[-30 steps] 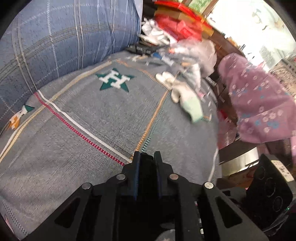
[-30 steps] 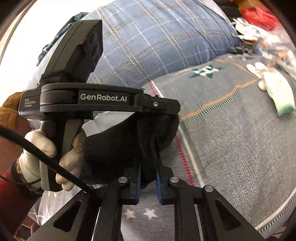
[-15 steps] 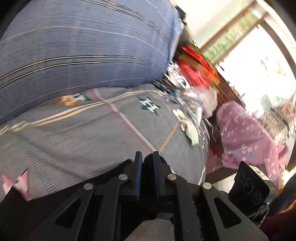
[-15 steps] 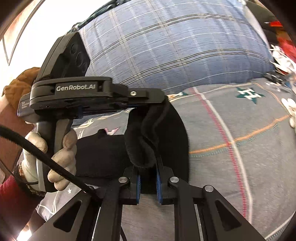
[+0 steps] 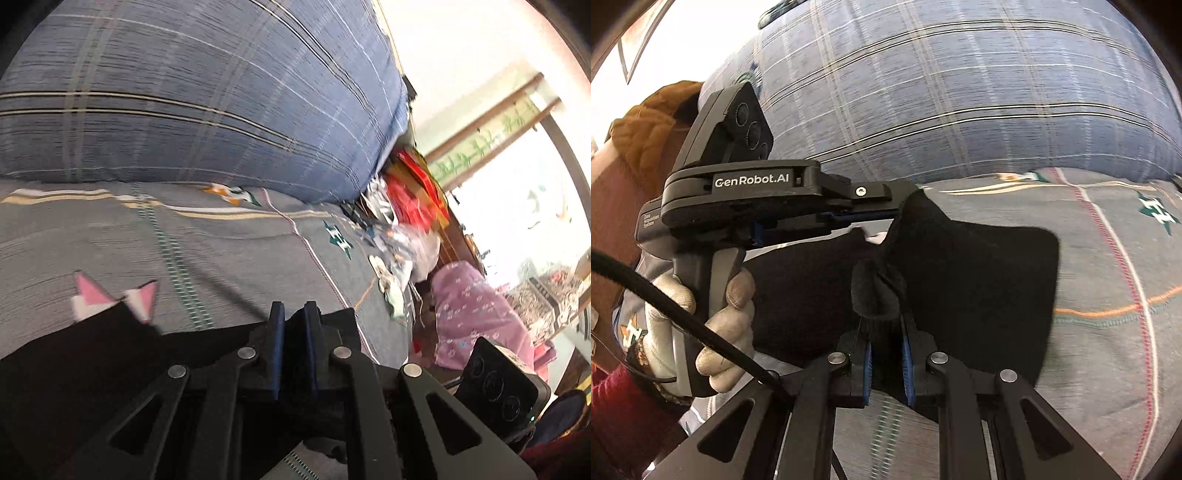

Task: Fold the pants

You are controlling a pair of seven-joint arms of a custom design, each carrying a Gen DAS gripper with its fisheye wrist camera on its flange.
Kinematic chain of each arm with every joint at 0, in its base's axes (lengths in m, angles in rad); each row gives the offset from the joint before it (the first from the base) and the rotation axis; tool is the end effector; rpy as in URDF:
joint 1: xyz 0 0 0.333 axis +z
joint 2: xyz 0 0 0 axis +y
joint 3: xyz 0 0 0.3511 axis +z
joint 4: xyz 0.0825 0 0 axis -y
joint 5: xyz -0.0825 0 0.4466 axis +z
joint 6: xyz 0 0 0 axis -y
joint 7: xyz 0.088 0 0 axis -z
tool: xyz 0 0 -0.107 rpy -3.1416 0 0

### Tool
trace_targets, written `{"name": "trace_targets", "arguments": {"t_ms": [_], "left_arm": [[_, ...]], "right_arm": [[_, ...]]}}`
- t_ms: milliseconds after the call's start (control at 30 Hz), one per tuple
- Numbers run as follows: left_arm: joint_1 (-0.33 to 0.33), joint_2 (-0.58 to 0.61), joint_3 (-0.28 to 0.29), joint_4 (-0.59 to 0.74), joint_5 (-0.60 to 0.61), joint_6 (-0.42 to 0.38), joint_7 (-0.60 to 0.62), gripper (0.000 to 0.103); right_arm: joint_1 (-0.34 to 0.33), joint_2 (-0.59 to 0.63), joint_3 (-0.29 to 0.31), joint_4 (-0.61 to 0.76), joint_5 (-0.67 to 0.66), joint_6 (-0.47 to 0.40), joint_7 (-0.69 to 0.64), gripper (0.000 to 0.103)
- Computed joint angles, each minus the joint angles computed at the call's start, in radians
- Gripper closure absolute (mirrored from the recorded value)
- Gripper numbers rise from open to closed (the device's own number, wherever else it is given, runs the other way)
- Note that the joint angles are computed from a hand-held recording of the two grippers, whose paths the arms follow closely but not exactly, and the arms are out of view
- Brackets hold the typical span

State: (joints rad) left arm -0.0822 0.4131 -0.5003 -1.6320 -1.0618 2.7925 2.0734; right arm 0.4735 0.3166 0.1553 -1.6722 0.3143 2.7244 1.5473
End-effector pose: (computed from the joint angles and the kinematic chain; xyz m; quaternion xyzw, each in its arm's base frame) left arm 0.6953 -0.3420 0.4762 0.5844 -0.6290 0.5032 0.0982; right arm 0.6339 0.4288 0.5151 -0.7682 0.5166 -0.0480 0.3751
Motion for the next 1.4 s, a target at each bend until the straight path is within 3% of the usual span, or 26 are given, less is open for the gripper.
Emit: {"name": "trace_targets", "arguments": {"t_ms": [67,200,333,400,467,567,633,700,800,933,1067,1100,1167,1267,1300,1367,1400], "left_arm": [[0.027,-0.027,-0.015,-0.038,-0.058,0.017,0.04,0.093],[0.019,-0.08,0.024,-0.114,-0.091,0.049,0.034,0.093],[-0.028,-0.1,0.096,-0.162,0.042,0.065,-0.128,0.093],[-0.012,-0.112,0.088,-0.183,0.048,0.06,-0.136,0.092],[-0.006,-0.133,0.085,-0.207,0.05,0.075,-0.144,0.072],[0.012,-0.172,0.069,-0.239,-0.022,0.11,-0.1,0.055],[0.012,-0.199,0.072,-0.258,-0.088,0.139,-0.073,0.05],[-0.003,-0.228,0.09,-0.278,-0.126,0.168,-0.076,0.05],[-0.043,-0.265,0.124,-0.304,-0.089,0.179,-0.12,0.05],[-0.104,-0.272,0.142,-0.312,0.068,0.209,-0.223,0.047],[-0.108,-0.215,0.089,-0.253,0.026,0.187,-0.151,0.044],[-0.129,-0.199,0.103,-0.247,0.091,0.191,-0.209,0.044],[-0.202,-0.169,0.18,-0.243,0.314,0.186,-0.439,0.044],[-0.381,-0.154,0.404,-0.252,0.736,0.116,-0.887,0.044],[-0.417,-0.154,0.451,-0.26,0.828,0.094,-0.985,0.044],[-0.443,-0.159,0.491,-0.283,0.934,0.062,-1.114,0.045],[-0.42,-0.163,0.467,-0.309,0.907,0.091,-1.105,0.046]], "right_arm": [[0.006,0.028,0.01,0.037,-0.001,-0.017,-0.017,0.089],[0.035,0.072,0.014,0.091,-0.023,-0.053,-0.022,0.089],[0.063,0.119,-0.001,0.136,-0.054,-0.086,0.007,0.089],[0.072,0.132,-0.009,0.142,-0.072,-0.08,0.016,0.088],[0.07,0.137,-0.006,0.142,-0.07,-0.062,0.011,0.084],[0.035,0.12,0.043,0.117,-0.01,-0.044,-0.075,0.047],[0.047,0.107,0.038,0.099,-0.014,-0.029,-0.093,0.039],[0.053,0.087,0.037,0.078,-0.018,-0.028,-0.112,0.039],[0.026,0.024,0.059,0.004,0.036,-0.02,-0.183,0.039],[0.005,-0.074,0.033,-0.103,0.07,0.021,-0.187,0.039],[0.033,-0.093,-0.077,-0.112,-0.1,0.059,0.071,0.041],[0.048,-0.078,-0.11,-0.091,-0.177,0.047,0.16,0.045],[0.045,-0.036,-0.13,-0.039,-0.251,0.025,0.246,0.054],[0.034,0.022,-0.123,0.035,-0.292,-0.015,0.275,0.057],[0.034,0.035,-0.118,0.05,-0.3,-0.019,0.273,0.057],[0.031,0.067,-0.108,0.092,-0.308,-0.04,0.256,0.057],[0.03,0.091,-0.103,0.123,-0.308,-0.054,0.243,0.057]]}}
